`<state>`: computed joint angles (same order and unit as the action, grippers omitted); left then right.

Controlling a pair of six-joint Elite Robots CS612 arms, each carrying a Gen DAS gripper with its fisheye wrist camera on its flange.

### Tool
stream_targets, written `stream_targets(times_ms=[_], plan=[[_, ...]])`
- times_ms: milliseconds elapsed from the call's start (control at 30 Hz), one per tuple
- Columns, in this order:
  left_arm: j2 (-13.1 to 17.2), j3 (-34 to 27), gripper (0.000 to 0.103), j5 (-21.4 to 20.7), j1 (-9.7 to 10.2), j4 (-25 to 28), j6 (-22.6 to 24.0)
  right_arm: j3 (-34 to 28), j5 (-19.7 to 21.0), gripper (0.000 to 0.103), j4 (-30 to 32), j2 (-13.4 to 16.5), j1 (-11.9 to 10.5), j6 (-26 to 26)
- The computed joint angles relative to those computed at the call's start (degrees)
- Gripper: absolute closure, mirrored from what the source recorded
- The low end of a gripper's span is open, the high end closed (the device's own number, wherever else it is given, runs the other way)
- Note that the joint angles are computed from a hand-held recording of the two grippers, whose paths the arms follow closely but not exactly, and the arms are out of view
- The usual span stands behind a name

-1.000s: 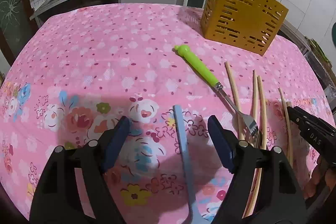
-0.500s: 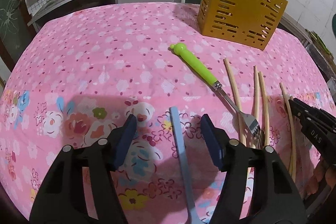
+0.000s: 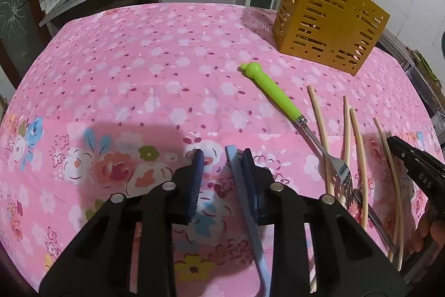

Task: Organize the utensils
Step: 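Grasp the light-blue spatula with the left tool while the right tool grasps a chopstick, then lift the spatula and chopstick and carry both toward the yellow holder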

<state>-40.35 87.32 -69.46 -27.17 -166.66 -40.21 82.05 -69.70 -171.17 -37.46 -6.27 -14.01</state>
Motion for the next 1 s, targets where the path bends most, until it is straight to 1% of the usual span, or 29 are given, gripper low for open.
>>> stream_targets(times_ms=[33,100,267,433,533,700,867,1000], plan=[[-0.01,0.06,0.079,-0.12,0.01,-0.18,0.04,0.03,-0.06,0.092,-0.24,-0.01,-0.09,0.25],[-0.07,0.27,0.086,-0.68,0.09,-0.74,-0.05,0.09,-0.19,0.093,-0.81,-0.06,-0.29,0.76],[-0.05,0.35,0.093,-1.44,0.18,-1.35,0.02,-0.03,0.52,0.093,-1.06,-0.09,-1.09,2.85],[0.02,0.36,0.093,-1.90,0.25,-1.84,0.46,-0.25,1.00,0.093,-1.69,0.03,-1.60,4.43],[0.11,0.49,0.094,-2.99,0.57,-3.03,0.49,-0.23,1.31,0.093,-2.36,0.04,-1.92,5.44],[0.24,0.76,0.095,-3.44,0.76,-5.31,0.54,0.05,2.63,0.094,-3.86,-0.07,-2.54,7.20],[-0.16,1.77,0.095,-2.34,0.51,-9.25,1.01,1.47,3.28,0.095,-9.21,-1.10,-3.37,10.26],[-0.66,2.67,0.096,-0.59,0.02,-12.43,1.93,1.83,3.52,0.095,-10.65,-1.86,-3.94,11.11]])
